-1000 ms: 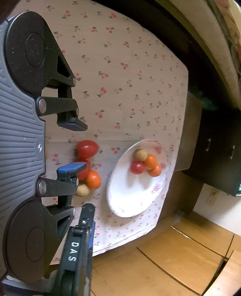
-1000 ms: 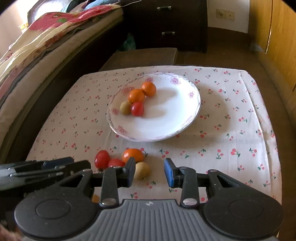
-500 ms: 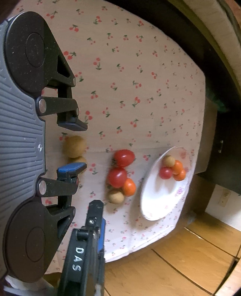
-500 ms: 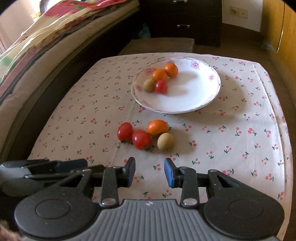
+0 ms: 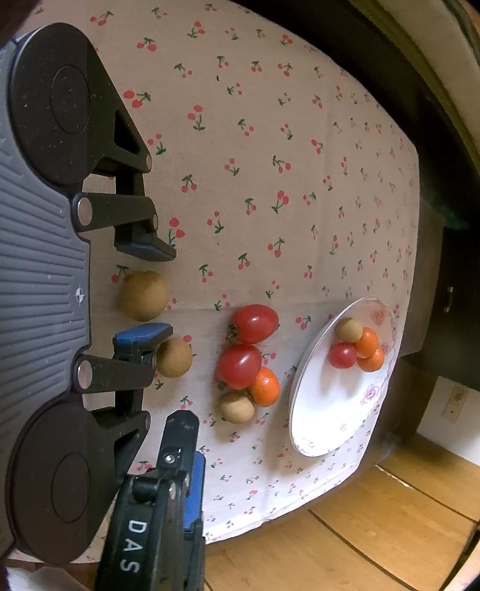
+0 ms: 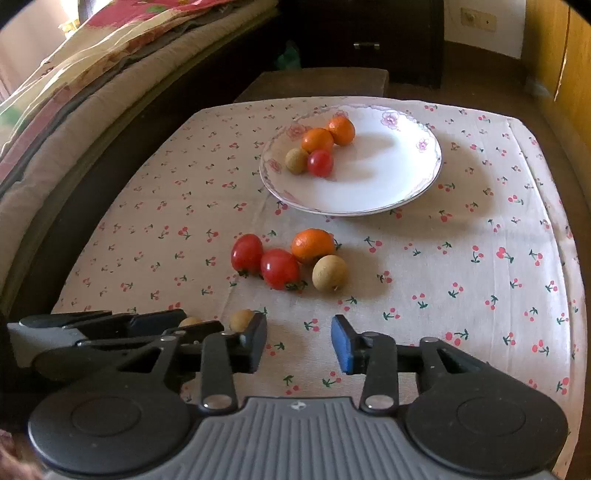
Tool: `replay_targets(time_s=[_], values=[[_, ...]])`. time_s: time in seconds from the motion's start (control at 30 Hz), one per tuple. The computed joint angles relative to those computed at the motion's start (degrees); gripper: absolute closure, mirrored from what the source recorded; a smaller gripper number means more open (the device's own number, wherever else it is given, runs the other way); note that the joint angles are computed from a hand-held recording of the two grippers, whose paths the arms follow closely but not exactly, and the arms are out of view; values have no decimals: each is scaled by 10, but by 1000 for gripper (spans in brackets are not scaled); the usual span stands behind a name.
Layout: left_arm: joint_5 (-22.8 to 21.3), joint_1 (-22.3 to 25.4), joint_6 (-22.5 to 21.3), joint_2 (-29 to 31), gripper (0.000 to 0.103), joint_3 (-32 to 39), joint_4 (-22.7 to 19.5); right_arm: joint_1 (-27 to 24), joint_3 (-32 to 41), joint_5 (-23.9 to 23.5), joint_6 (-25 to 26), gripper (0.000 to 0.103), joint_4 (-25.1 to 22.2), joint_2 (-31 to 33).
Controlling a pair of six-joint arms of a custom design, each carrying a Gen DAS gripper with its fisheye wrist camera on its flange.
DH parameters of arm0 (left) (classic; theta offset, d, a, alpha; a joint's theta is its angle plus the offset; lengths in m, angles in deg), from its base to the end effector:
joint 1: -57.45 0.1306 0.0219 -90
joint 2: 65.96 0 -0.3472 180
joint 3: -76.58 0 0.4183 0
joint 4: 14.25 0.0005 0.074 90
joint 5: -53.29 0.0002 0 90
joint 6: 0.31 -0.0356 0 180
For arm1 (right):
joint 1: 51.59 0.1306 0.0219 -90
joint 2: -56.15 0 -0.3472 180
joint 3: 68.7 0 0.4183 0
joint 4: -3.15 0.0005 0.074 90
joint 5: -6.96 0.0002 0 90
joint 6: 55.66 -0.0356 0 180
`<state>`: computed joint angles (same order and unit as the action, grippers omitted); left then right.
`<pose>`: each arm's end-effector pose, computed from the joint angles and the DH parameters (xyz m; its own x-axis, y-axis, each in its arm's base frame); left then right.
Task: Organize fruits
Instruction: 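Grasp a small brown fruit with the left tool while the right tool grasps another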
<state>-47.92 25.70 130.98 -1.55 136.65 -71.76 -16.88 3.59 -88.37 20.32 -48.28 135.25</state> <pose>0.2927 -0.1736 0.3160 -0.8525 -0.2336 -0.4676 -0.1655 0.9692 -0.1825 0.3511 0.2466 0.3288 -0.8252 -0.2782 -0.4915 -0.4197 0.8844 0.2041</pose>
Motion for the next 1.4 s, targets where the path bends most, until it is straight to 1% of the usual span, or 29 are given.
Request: replay_targets(time_s=[0.03, 0.1, 0.17, 0.23, 0.5, 0.8, 0.9, 1.0, 1.07, 1.2, 1.27, 1.4], values=[[1, 0, -2, -3, 60, -2, -1, 1, 1, 0, 0, 62, 0, 1], [9, 4, 1, -11, 65, -6, 3, 3, 2, 0, 0, 62, 0, 3], [6, 5, 2, -18, 66, -8, 1, 5, 4, -1, 1, 61, 0, 6], [-3, 5, 1, -23, 66, -9, -4, 9, 8, 1, 1, 61, -1, 11], [4, 18, 0, -55, 66, -22, -12, 30, 26, -1, 7, 61, 3, 42], [5, 29, -4, -62, 66, -29, -27, 46, 43, 5, 28, 61, -3, 78], [9, 31, -5, -59, 65, -30, -26, 51, 42, 18, 40, 66, -2, 77], [5, 27, -6, -55, 64, -29, -27, 51, 40, 17, 48, 70, 0, 76], [1, 24, -8, -53, 64, -28, -28, 55, 39, 28, 58, 77, 1, 74], [-2, 21, -7, -53, 65, -27, -32, 66, 33, 49, 78, 77, 11, 68], [-2, 21, -3, -54, 65, -28, -31, 64, 33, 42, 78, 77, 11, 66], [0, 18, -2, -54, 65, -27, -29, 58, 28, 44, 74, 77, 12, 51]])
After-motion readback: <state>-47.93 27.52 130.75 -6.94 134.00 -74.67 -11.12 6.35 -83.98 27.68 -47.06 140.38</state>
